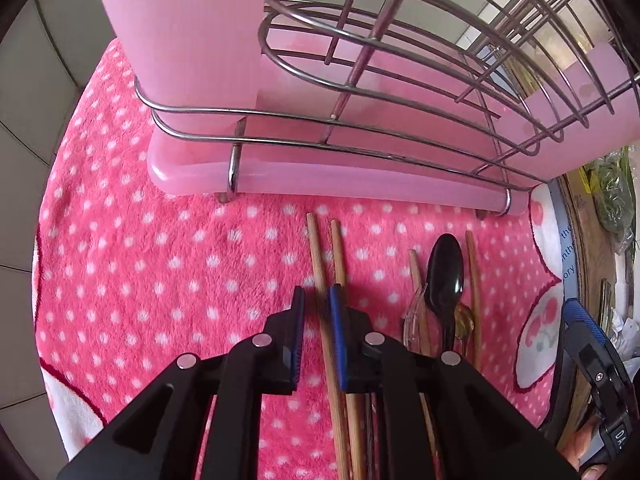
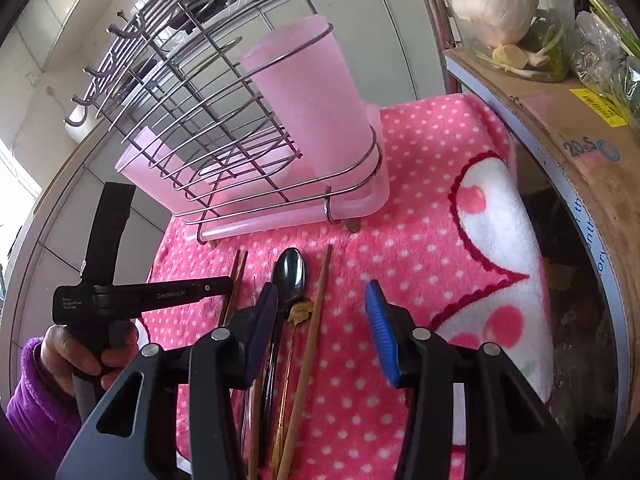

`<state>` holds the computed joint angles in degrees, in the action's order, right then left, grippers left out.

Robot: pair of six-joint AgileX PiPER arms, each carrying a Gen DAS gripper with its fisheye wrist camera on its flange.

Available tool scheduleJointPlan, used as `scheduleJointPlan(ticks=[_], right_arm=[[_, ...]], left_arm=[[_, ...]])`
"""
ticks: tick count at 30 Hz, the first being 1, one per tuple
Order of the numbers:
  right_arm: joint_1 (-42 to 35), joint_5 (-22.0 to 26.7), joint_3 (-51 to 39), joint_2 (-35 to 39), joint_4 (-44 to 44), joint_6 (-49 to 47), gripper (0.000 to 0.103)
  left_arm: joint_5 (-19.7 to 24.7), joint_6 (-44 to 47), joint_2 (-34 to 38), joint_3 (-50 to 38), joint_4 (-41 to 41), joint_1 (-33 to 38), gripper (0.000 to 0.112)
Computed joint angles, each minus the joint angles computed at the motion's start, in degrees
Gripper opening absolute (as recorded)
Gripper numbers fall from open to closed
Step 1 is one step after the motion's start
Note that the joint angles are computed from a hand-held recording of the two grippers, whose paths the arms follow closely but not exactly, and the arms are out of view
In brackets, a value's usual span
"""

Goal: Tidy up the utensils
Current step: 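Grasp a wooden chopstick with the left tool while the right tool grasps another chopstick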

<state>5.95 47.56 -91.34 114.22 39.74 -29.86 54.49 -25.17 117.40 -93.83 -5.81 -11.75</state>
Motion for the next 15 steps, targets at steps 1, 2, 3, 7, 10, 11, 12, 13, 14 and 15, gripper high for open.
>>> scheduleJointPlan(ticks=[1,2,3,7,10,11,12,13,14,15], right_arm=[[0.1,0.4,-0.8,0.5,-0.6,0.6,0.046],[0.2,0.9,-1.6,0.9,-1.2,1.2,0.046],[0.3,1.7,-2.8,1.4,-1.8,2.1,0.046],[0.1,6.6,-7.9,4.2,-2.8,5.2,0.046],[0.2,10.8,-12.5,6.8,-3.3,7.7,0.046],[0.6,11.7,-14.1,7.7,-4.0,9.1,0.046],[1.0,12.7,-15.6,8.6,-4.5,10.2,0.044],[1.4,13.6,-17.1,9.6,-5.0,11.3,0.038],[2.0,15.1,-19.5,11.1,-6.1,13.0,0.034],[2.8,16.1,-21.5,12.4,-7.4,14.8,0.032]], left_arm=[[0.2,-0.3,0.6,-0.6,0.3,-0.2,0.012],[1.5,-0.5,1.9,-2.7,1.1,-0.6,0.012],[2.6,-0.6,2.6,-4.0,1.9,-1.1,0.011],[1.9,-0.6,3.2,-4.7,2.0,-1.3,0.005],[-1.8,0.0,-1.1,1.2,1.1,0.3,0.005],[-2.8,0.2,-2.3,2.8,0.9,0.8,0.005],[-3.7,0.8,-3.5,4.4,0.2,1.3,0.005],[-4.8,1.8,-4.9,6.2,-1.0,1.9,0.005],[-5.7,2.5,-6.1,7.6,-1.8,2.5,0.005],[-6.7,3.5,-7.2,9.1,-2.6,3.0,0.005]])
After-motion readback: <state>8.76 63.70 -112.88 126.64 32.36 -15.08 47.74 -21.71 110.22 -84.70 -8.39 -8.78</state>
